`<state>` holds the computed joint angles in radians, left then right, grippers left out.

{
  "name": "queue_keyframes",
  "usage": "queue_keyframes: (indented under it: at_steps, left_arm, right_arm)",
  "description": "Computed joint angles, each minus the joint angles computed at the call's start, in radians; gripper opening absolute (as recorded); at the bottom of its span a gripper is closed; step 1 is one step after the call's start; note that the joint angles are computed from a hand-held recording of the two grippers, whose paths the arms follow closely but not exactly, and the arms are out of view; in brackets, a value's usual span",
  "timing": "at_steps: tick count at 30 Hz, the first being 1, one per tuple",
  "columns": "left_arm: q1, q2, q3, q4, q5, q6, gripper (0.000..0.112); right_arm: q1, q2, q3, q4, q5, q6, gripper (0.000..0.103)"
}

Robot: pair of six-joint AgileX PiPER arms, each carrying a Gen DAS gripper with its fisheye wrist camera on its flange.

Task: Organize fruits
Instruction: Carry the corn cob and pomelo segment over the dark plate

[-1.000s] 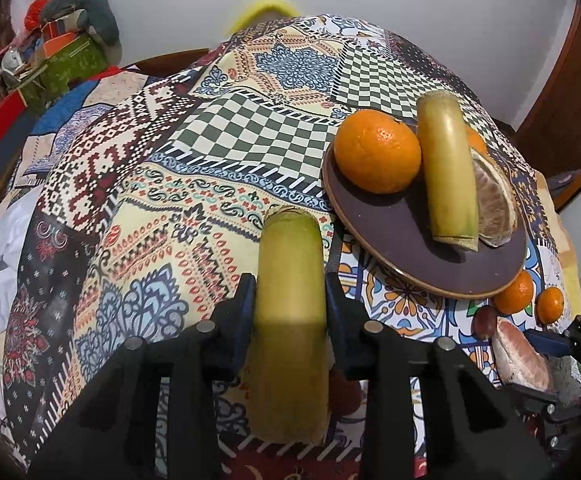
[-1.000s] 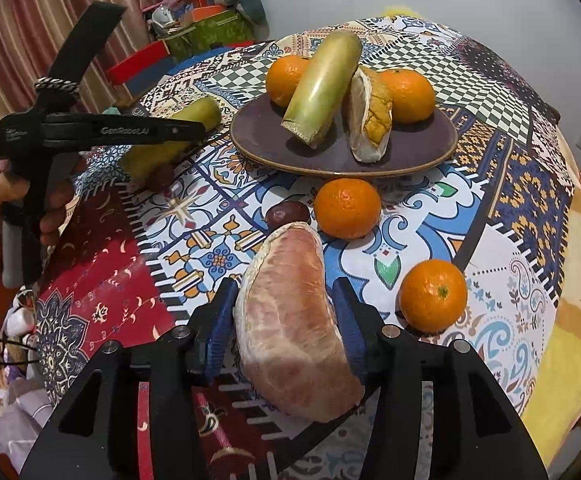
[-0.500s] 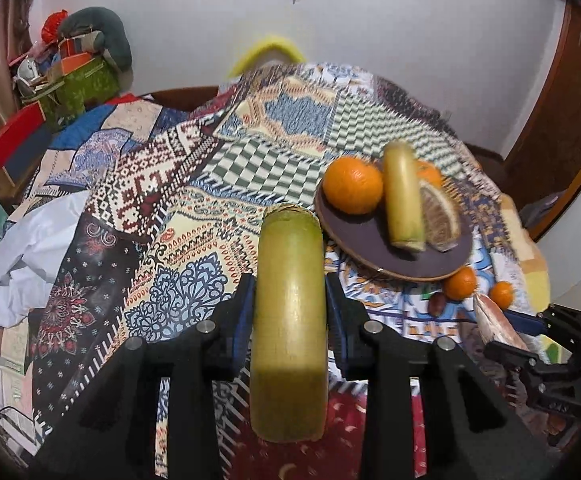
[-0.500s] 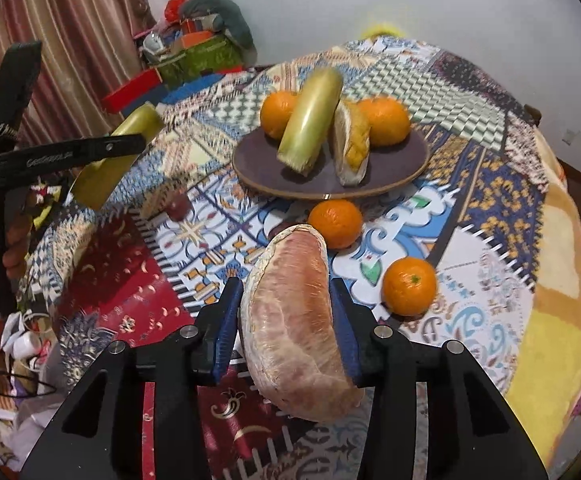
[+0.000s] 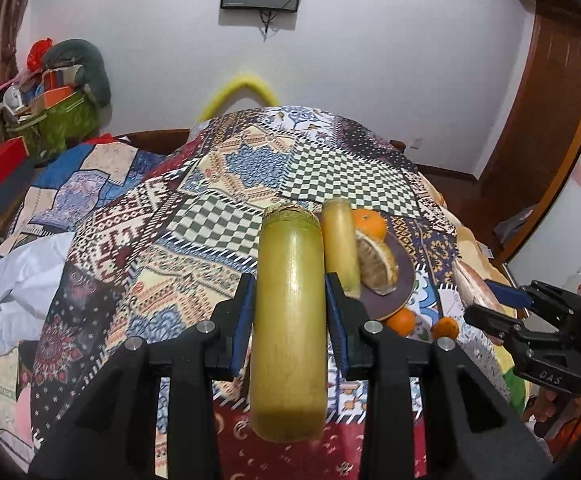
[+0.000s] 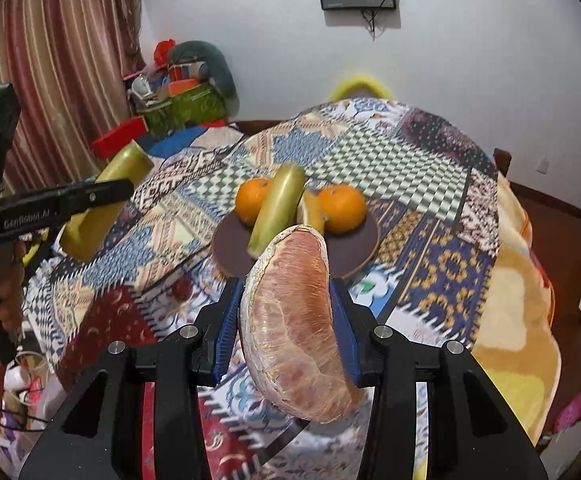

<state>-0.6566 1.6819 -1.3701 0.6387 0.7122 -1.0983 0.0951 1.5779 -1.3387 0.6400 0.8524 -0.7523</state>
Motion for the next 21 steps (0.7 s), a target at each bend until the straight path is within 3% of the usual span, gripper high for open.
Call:
queue_keyframes:
  at_steps: [21]
  left_arm:
    - [0.091,0.266,-0.27,-0.174,-0.086,0.203,0.034]
  right_arm:
    - [0.009,0.265,-0.301,-0.02,-0.015,0.05,0.04]
